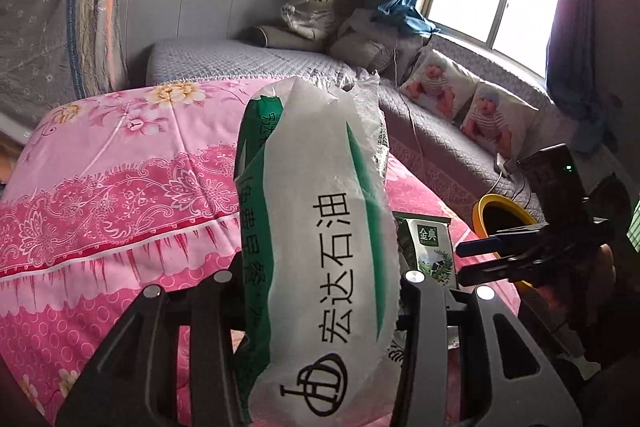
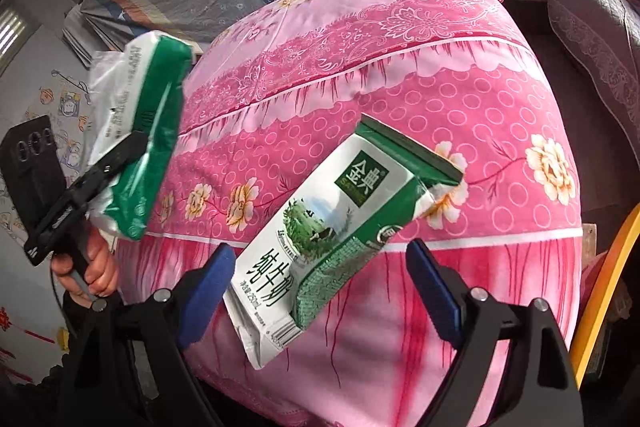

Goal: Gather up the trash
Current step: 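Grasp the green-white milk carton on the bed with the right tool, then carry the milk carton right and oil bag left over the bin and release both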

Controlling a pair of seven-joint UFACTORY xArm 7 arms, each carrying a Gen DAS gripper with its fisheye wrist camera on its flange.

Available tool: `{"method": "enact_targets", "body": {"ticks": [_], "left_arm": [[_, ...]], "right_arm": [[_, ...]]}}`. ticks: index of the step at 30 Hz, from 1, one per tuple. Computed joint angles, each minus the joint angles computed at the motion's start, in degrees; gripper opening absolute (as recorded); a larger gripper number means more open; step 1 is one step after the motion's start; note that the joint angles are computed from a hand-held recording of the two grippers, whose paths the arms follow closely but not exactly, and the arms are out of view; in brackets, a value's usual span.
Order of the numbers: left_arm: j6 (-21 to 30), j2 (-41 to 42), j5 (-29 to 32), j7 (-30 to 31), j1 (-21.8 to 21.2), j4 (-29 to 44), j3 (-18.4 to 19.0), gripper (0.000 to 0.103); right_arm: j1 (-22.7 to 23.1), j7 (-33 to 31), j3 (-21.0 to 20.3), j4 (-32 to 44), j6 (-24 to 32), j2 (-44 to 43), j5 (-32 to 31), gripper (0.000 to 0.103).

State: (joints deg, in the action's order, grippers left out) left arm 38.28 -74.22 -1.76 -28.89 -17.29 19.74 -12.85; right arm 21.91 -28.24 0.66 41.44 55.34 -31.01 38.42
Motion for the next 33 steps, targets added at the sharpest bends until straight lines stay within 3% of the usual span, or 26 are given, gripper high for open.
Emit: {"method": "enact_targets", "body": {"ticks": [8,14,16,17,19,23,29,33], "left_arm": [[4.9,-8.4,0.5,-1.8,-0.6,-0.2,-2.7,0.041],[5.9,-12.1,1.1,-3.8,-0.3,-0.8,-4.4,0.041],[6.2,-13.0,1.4,-4.7,0.1,-0.7,-5.2,0.041],[6.6,-13.3,1.5,-5.2,0.3,-0.6,-5.9,0.041],[6.9,-13.9,1.8,-5.8,0.5,-0.5,-6.2,0.041],[7.6,-13.9,2.1,-8.0,1.5,0.4,-7.4,0.041],[7.6,-11.2,3.2,-11.2,3.8,4.0,-9.6,0.041],[5.4,-8.1,4.2,-13.1,5.1,7.0,-11.7,0.041]], "right_arm": [[1.5,5.2,7.2,4.6,-7.3,5.9,-8.7,0.084],[2.3,11.9,13.0,5.6,-12.4,9.6,-23.9,0.084],[3.1,13.0,13.3,5.7,-13.5,10.6,-26.8,0.077],[3.5,13.2,13.2,5.6,-13.8,10.7,-27.7,0.064],[4.3,13.0,12.7,5.6,-14.3,11.1,-28.9,0.061],[6.2,10.0,10.1,5.0,-14.7,10.7,-26.0,0.058],[8.8,0.4,2.7,4.8,-8.4,5.3,-10.6,0.058],[7.5,-4.3,-1.3,4.0,-3.6,0.0,-3.2,0.058]]}}
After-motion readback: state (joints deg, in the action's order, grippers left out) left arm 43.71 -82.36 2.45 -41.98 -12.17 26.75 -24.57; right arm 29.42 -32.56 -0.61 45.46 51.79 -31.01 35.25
